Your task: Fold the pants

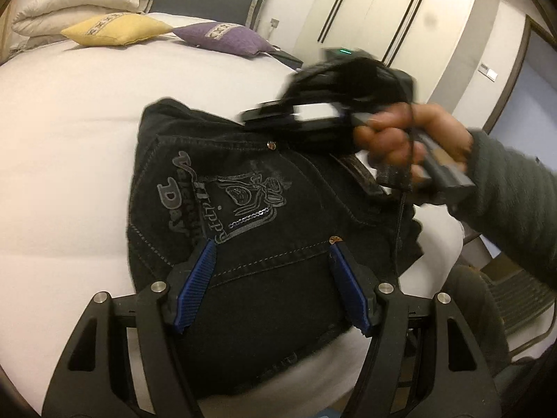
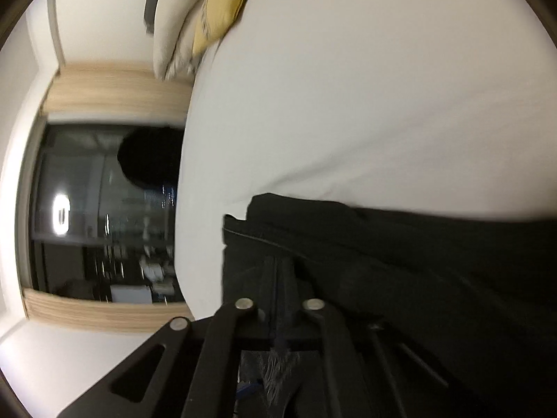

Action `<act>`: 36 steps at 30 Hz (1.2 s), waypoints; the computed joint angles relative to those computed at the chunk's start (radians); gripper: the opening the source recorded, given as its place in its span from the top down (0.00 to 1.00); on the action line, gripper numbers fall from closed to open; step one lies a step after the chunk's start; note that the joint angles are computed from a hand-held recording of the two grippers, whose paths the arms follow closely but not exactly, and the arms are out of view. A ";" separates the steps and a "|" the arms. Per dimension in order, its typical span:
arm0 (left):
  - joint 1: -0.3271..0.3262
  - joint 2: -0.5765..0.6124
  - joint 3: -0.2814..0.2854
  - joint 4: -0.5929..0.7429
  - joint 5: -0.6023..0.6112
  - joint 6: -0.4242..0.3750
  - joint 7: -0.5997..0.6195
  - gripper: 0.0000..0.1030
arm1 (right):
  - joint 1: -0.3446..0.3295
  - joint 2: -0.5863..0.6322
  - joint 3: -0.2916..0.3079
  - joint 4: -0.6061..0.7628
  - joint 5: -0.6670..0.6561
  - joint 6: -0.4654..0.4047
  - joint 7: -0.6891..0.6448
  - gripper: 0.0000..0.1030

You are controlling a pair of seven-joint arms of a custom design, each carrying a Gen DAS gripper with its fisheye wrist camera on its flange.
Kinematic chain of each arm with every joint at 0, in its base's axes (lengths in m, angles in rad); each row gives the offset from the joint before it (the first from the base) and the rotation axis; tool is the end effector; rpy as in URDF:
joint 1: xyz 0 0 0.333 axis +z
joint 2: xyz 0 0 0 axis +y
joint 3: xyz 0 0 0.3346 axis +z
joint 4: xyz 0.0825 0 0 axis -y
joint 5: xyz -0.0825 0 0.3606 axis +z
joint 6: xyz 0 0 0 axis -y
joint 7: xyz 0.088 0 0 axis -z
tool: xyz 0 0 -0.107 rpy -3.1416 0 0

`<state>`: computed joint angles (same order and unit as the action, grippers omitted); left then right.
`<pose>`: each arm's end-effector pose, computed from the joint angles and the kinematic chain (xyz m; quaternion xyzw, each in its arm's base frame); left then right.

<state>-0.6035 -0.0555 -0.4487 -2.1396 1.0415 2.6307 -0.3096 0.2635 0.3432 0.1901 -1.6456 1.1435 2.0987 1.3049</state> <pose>0.2481 -0.4851 0.5067 -0.6460 0.6332 -0.4037 0.1369 0.5845 0.3150 0.4847 -0.6454 0.5682 0.3640 0.3579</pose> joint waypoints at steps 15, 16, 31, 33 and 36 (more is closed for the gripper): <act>-0.006 -0.149 -0.034 -0.049 -0.119 -0.107 0.055 0.33 | -0.069 -0.487 -0.179 -0.618 0.197 0.005 -0.310 0.30; 0.004 -0.171 -0.032 -0.059 -0.143 -0.124 0.066 0.21 | -0.071 -0.500 -0.188 -0.618 0.194 0.019 -0.299 0.21; 0.023 -0.115 0.116 -0.137 -0.786 0.084 0.539 0.14 | -0.041 -0.309 -0.148 -0.414 0.002 -0.002 -0.184 0.32; 0.043 -0.106 0.095 -0.121 -0.795 0.066 0.556 0.15 | -0.041 -0.294 -0.142 -0.396 -0.034 -0.006 -0.172 0.43; 0.060 -0.088 0.084 -0.101 -0.817 0.057 0.584 0.46 | -0.035 -0.294 -0.133 -0.390 -0.091 0.002 -0.171 0.59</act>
<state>-0.5432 -0.1437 -0.3645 -2.2410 0.2246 2.6874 0.2746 0.2285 0.0493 0.0573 -2.0356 1.0522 2.1008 1.1337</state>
